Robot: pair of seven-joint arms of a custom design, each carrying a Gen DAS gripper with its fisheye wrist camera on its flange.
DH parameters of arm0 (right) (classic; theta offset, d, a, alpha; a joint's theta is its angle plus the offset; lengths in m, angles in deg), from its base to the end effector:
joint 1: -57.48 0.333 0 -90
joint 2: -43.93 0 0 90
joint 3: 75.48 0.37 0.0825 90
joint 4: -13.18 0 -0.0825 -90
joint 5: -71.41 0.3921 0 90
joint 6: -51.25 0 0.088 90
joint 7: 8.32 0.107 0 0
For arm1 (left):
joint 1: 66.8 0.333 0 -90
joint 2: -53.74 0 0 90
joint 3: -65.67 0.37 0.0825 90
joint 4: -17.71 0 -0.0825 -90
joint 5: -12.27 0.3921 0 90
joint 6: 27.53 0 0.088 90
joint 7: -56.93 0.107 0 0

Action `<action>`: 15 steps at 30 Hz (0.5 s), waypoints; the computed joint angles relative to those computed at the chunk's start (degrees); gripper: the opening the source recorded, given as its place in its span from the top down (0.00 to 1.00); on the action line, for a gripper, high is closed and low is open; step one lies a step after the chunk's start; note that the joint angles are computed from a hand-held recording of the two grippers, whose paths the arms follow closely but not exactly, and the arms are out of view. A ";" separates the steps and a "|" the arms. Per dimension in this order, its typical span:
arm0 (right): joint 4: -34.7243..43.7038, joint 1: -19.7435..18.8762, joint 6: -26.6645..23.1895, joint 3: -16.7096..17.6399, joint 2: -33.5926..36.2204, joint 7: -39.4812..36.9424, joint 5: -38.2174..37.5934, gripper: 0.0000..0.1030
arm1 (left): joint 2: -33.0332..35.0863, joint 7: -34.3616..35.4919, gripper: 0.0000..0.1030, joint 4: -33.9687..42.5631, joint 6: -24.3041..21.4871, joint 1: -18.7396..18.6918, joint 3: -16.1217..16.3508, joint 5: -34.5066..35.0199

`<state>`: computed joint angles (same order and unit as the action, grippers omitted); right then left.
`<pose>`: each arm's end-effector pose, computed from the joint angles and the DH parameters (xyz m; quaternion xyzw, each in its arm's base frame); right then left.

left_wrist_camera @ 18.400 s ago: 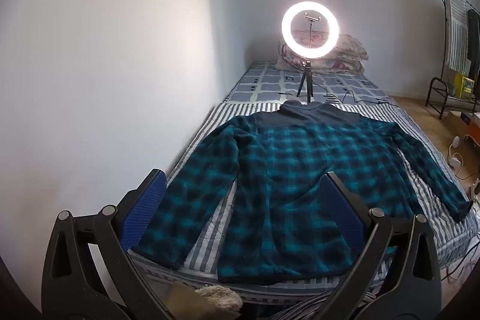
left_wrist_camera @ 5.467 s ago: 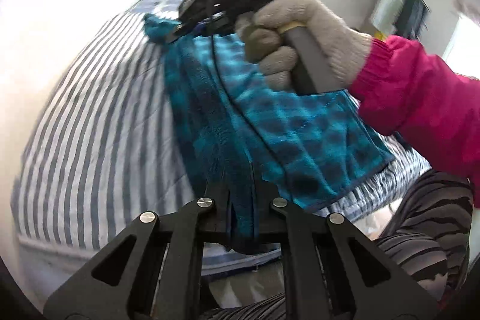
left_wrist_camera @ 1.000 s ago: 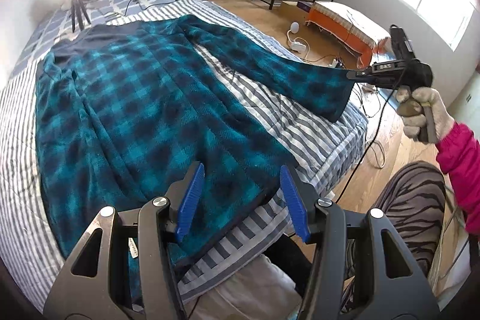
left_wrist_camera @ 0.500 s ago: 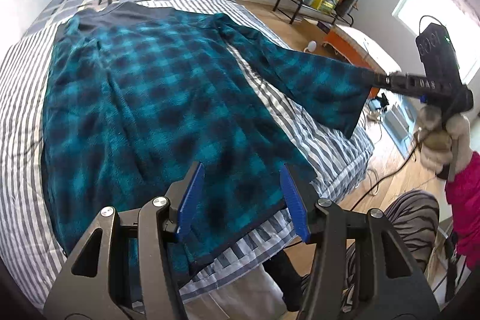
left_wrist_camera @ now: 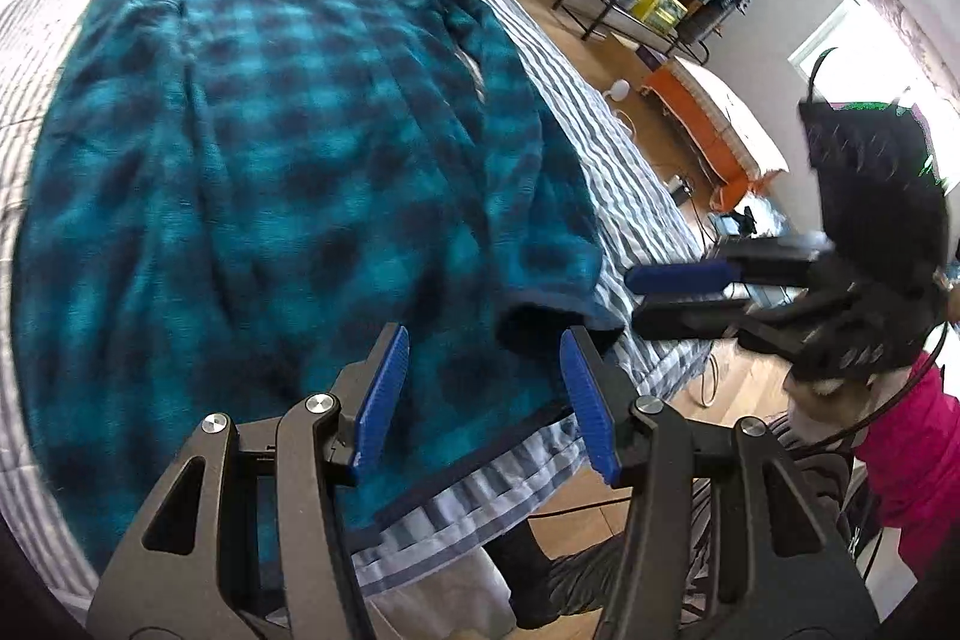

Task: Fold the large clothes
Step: 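Grasp the shirt's side edge with the left tool while the right tool grasps the hem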

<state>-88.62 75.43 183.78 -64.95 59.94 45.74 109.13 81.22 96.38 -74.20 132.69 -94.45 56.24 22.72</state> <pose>0.5981 0.3240 0.4818 -0.8650 0.3932 0.0999 0.2952 0.6174 -0.4455 0.4830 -0.7042 0.6160 -0.3515 0.0342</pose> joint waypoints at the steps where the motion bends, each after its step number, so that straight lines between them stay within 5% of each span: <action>1: 0.39 -0.68 -0.32 0.00 0.01 -0.79 1.07 0.64 | 0.94 0.88 0.48 1.12 -0.14 0.40 -0.76 -0.57; 8: 6.46 -2.64 1.12 -2.09 3.68 4.21 -0.95 0.60 | 7.84 4.94 0.47 12.07 -8.71 -0.43 -1.26 -0.86; 12: 12.98 -4.03 1.95 -2.41 8.56 9.19 -2.74 0.53 | 8.08 7.88 0.47 10.61 -3.49 2.40 -4.71 -6.69; 15: 20.51 -5.20 1.06 -2.09 13.74 13.13 -3.71 0.53 | 7.69 7.56 0.38 9.97 -1.81 2.15 -3.88 -8.36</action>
<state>-68.11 70.23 184.84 -67.04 73.68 58.87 105.43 88.91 103.94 -64.23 130.88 -92.31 52.36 14.35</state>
